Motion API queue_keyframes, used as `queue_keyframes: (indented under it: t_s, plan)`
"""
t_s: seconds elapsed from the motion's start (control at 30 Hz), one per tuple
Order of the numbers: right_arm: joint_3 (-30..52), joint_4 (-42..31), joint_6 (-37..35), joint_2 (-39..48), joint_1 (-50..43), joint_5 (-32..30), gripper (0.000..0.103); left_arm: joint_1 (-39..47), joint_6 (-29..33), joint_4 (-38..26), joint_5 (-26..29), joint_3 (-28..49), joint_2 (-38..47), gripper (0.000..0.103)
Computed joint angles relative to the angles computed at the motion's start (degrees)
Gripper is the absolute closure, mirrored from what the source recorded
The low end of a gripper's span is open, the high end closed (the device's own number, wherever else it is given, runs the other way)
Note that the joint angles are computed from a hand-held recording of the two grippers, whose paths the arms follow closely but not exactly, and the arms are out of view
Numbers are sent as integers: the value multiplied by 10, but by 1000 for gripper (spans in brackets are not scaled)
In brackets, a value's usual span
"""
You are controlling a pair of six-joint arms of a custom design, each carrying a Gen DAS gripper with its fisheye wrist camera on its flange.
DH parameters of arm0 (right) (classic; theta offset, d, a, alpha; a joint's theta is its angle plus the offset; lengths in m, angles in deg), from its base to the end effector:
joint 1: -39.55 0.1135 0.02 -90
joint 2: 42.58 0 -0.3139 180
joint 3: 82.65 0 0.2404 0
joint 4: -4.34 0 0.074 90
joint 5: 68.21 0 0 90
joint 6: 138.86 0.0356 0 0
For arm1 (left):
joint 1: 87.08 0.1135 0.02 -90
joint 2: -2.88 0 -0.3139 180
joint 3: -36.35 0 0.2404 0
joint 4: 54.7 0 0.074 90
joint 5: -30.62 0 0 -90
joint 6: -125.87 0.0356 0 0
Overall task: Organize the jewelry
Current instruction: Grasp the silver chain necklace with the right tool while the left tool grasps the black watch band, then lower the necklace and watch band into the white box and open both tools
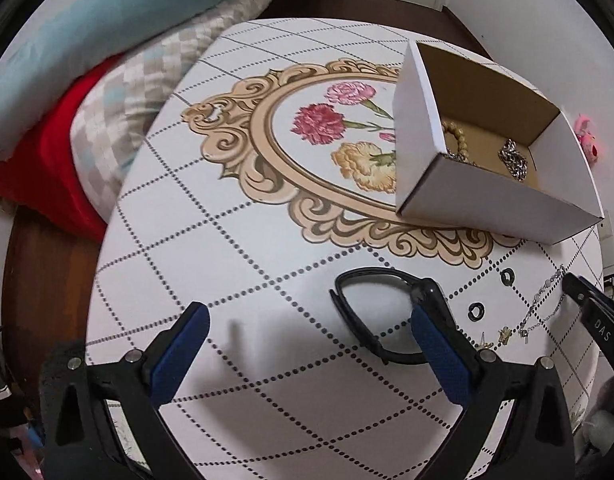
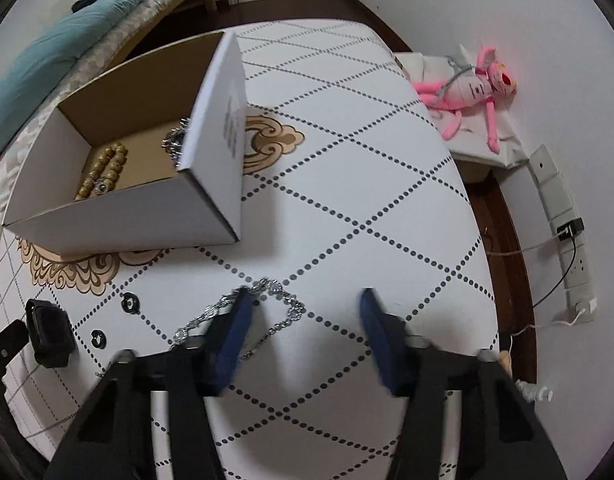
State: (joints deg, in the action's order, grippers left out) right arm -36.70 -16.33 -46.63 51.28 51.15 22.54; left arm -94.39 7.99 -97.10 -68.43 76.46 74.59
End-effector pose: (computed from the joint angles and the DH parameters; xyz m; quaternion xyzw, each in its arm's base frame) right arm 0.2374 0.0483 0.1463 -0.0790 0.9794 0.0160 0.1853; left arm 0.1558 -0.0143 0.1806 -0.1871 0.9694 0.0325 0.1559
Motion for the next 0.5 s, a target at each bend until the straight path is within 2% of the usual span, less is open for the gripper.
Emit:
queue_keyframes:
  t_s: [0.03, 0.1, 0.2, 0.27, 0.3, 0.33, 0.37, 0.4, 0.43, 0.5]
  plan:
    - [-2, 0, 5, -4, 9, 3, 98, 4, 4, 8, 4, 0, 8, 2]
    - [-6, -3, 8, -9, 12, -3, 98, 9, 8, 20, 9, -3, 18, 4]
    - [-13, 7, 2, -14, -18, -38, 102, 26, 22, 34, 20, -7, 33, 22]
    - [-21, 8, 0, -31, -40, -62, 102, 38, 33, 43, 28, -9, 41, 42]
    - [-22, 7, -5, -36, -55, -76, 102, 45, 40, 48, 35, -11, 44, 58]
    - [-26, 3, -7, -48, -65, -88, 102, 52, 47, 53, 40, -13, 46, 68]
    - [-29, -3, -8, -60, -73, -99, 102, 52, 50, 54, 36, -13, 44, 74]
    - [-32, -9, -9, -72, -79, -109, 102, 60, 60, 56, 47, -14, 42, 89]
    - [-33, -13, -10, -82, -85, -117, 102, 64, 62, 57, 49, -13, 43, 93]
    - [-32, -30, -15, -101, -94, -133, 102, 66, 67, 58, 50, -13, 40, 94]
